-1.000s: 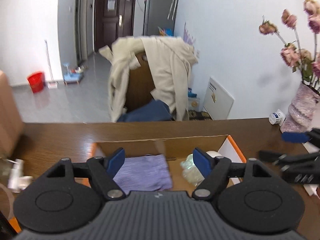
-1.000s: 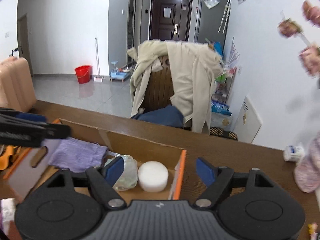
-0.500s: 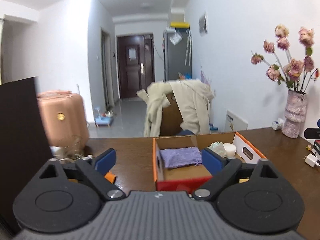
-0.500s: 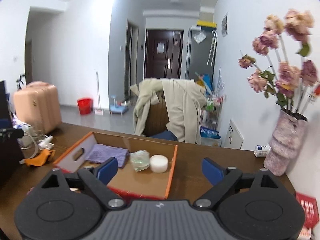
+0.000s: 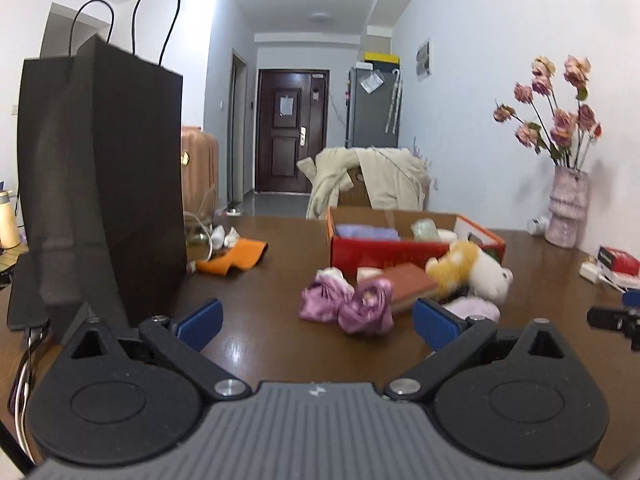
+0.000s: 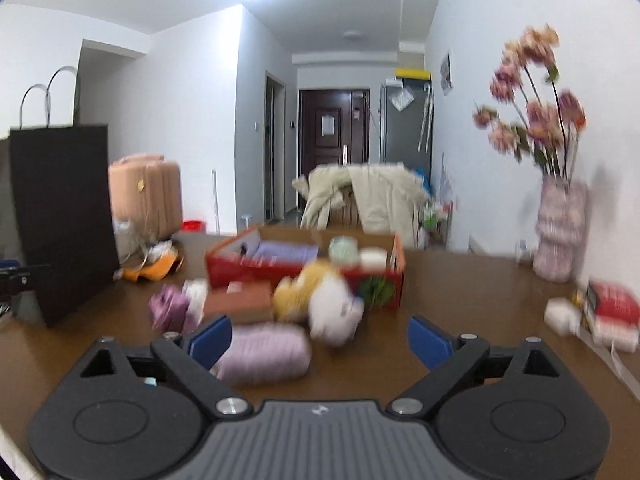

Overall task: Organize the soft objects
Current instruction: 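Move both tools back toward the remaining items on the table, then grasp the pink satin scrunchie with both tools together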

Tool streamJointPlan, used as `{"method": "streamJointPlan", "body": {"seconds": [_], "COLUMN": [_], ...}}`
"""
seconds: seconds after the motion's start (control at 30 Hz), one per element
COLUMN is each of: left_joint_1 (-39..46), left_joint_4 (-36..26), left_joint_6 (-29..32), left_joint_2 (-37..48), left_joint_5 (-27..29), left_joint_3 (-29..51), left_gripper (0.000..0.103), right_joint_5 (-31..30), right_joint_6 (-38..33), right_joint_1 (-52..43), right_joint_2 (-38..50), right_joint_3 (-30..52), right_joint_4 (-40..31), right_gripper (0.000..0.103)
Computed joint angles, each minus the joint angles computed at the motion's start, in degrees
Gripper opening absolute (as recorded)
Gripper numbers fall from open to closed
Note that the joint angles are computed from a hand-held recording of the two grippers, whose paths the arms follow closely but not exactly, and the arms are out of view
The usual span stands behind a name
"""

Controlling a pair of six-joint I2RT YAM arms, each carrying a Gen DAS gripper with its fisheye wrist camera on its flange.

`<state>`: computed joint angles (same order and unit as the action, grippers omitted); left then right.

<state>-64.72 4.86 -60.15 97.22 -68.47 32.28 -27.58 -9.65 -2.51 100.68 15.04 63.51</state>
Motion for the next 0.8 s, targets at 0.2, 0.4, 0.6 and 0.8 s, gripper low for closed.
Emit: {"method": "streamJointPlan", "body": {"seconds": [0.2,0.4,0.6,0.8], "left_joint_1": [-2.2,-0.4,7.5,21.0], "left_joint_4": [-1.6,-0.9,13.7,32.4], "left_joint_6": [-2.1,-2.1,8.7,25.8], "left_joint_2": [-1.3,-0.8,-0.7,3.1], "left_joint_5": [-1.8,-0.7,5.4,18.4], "left_joint_3": [-1.0,-1.7,-6.0,-7.7], "left_gripper": [0.103,0.103,0.103,0.103], "right_joint_5": [-0.3,1.5,3.1,9.5], "right_joint_6": [-0.7,-0.1,6.4,6.8], "right_joint_1": [0.8,3.7,8.3,18.1], "right_joint_2": [0.8,-2.5,-3.0,1.4], "right_joint_3": [-8.8,-9.3,-2.8,7.2], "right_joint_4": [5.7,3.2,-3.2,-10.0], "right_gripper": [0.095,0.095,0.092,0.087]}}
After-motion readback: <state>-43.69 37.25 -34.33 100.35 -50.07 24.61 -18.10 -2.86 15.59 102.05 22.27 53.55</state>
